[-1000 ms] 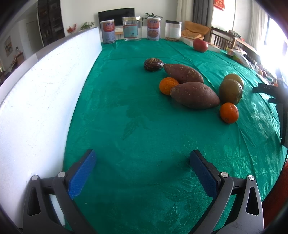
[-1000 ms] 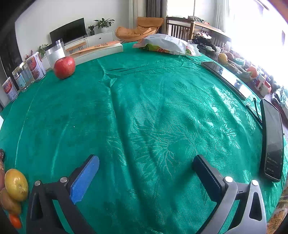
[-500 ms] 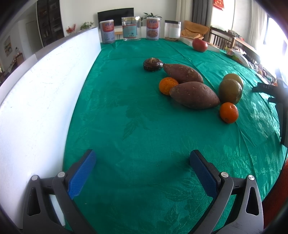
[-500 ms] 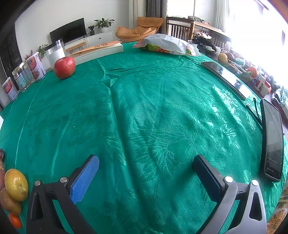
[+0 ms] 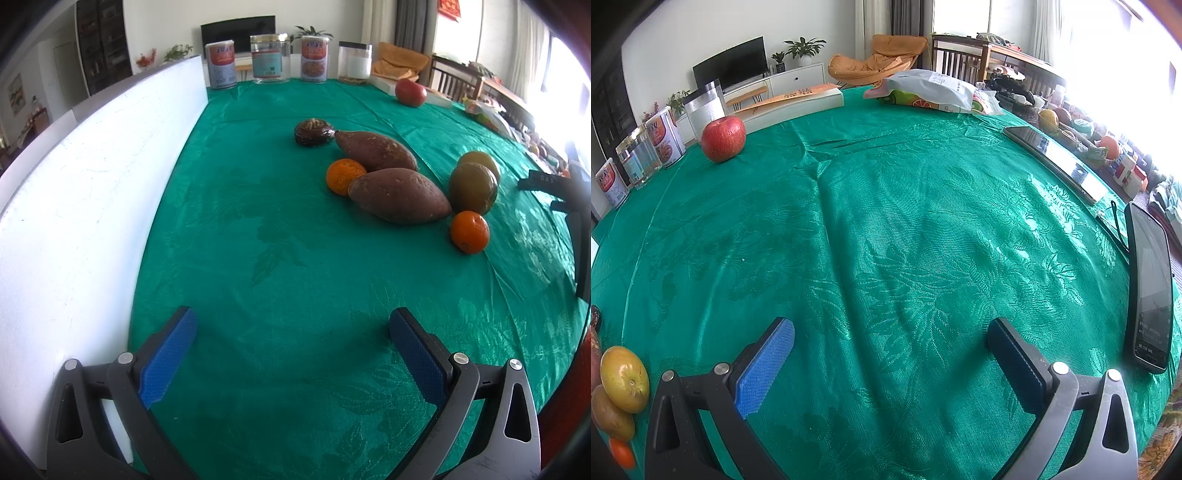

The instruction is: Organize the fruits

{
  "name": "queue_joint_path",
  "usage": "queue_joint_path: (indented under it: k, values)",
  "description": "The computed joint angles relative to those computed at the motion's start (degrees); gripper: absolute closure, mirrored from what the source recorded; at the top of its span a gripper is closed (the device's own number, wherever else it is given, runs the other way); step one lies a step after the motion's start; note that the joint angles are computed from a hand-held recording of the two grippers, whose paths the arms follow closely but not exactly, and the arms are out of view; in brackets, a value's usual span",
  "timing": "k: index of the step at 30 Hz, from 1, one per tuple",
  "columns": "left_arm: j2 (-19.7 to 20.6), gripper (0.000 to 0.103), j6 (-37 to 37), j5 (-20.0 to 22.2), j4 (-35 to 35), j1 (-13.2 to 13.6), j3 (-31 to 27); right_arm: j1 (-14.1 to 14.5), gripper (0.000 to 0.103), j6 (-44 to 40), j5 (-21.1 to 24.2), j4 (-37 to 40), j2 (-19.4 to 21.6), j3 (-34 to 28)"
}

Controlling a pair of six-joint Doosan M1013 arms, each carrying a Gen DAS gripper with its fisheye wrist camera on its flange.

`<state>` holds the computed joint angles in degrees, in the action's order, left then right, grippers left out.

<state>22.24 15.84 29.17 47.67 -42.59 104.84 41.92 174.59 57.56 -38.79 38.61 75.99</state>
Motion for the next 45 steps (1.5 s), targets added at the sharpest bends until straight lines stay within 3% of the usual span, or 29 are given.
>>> queue_joint_path:
  k: [45]
  values:
    - [-0.2, 0.000, -0.5, -0.6, 0.9, 0.0, 0.3, 0.0, 0.000, 0.0, 0.0, 0.0, 0.0, 0.0]
